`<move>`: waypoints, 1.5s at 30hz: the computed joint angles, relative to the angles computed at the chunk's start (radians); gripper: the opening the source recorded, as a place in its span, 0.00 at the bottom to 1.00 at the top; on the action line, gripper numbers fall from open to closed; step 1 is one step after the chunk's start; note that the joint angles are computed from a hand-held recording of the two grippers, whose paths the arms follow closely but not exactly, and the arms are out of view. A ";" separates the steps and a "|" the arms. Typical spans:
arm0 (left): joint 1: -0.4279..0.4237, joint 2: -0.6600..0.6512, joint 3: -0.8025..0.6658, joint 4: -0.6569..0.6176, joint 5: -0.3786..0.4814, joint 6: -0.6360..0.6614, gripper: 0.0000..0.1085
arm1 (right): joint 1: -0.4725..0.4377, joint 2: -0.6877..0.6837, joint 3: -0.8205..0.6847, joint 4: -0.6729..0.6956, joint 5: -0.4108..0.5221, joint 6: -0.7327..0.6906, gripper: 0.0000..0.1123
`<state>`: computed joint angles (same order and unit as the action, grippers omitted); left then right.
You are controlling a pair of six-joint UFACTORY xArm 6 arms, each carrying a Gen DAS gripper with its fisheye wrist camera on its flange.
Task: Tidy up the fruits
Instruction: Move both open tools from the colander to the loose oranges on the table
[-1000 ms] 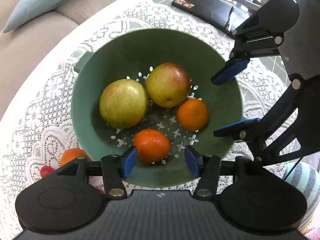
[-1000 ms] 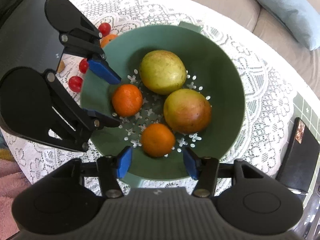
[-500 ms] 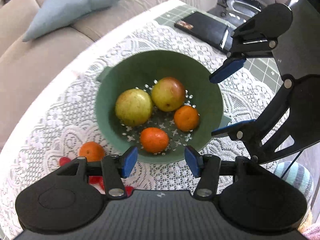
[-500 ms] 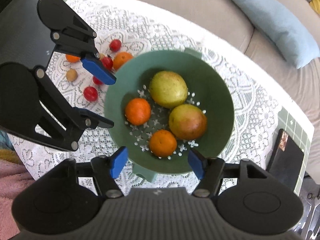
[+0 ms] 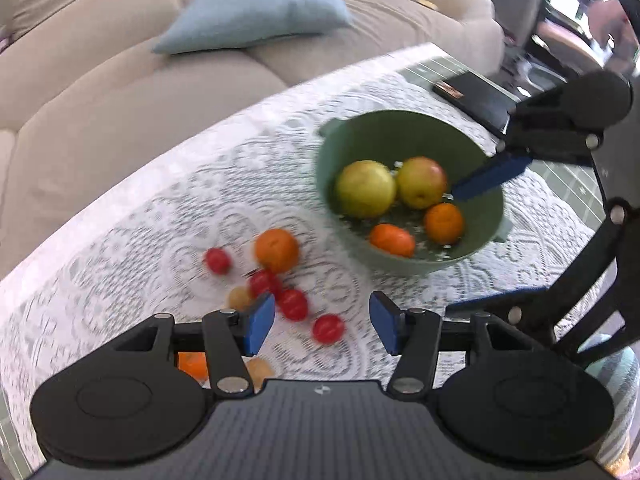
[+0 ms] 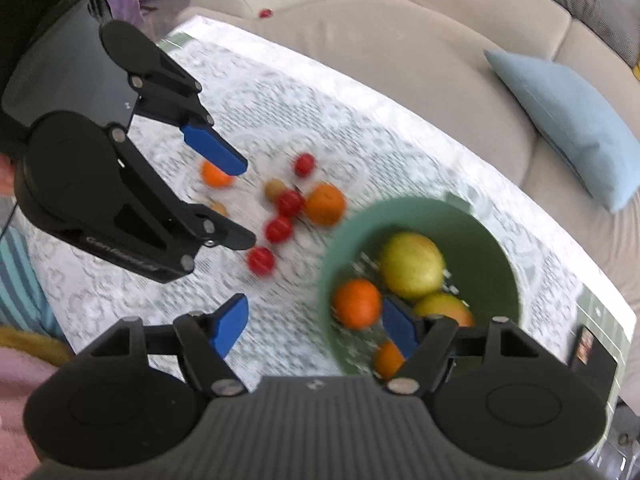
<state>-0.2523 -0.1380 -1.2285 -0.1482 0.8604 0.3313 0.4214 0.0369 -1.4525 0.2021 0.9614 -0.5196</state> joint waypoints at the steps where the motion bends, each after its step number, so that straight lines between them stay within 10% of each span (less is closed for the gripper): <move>1: 0.011 -0.016 0.022 -0.001 -0.017 -0.009 0.59 | 0.012 0.003 0.002 0.008 -0.011 0.003 0.64; 20: 0.249 -0.115 0.253 -0.178 -0.179 0.043 0.59 | 0.143 0.204 -0.103 0.060 -0.150 0.057 0.65; 45: 0.250 0.082 0.149 -0.233 -0.128 0.040 0.53 | 0.127 0.548 -0.578 -0.278 0.153 0.000 0.40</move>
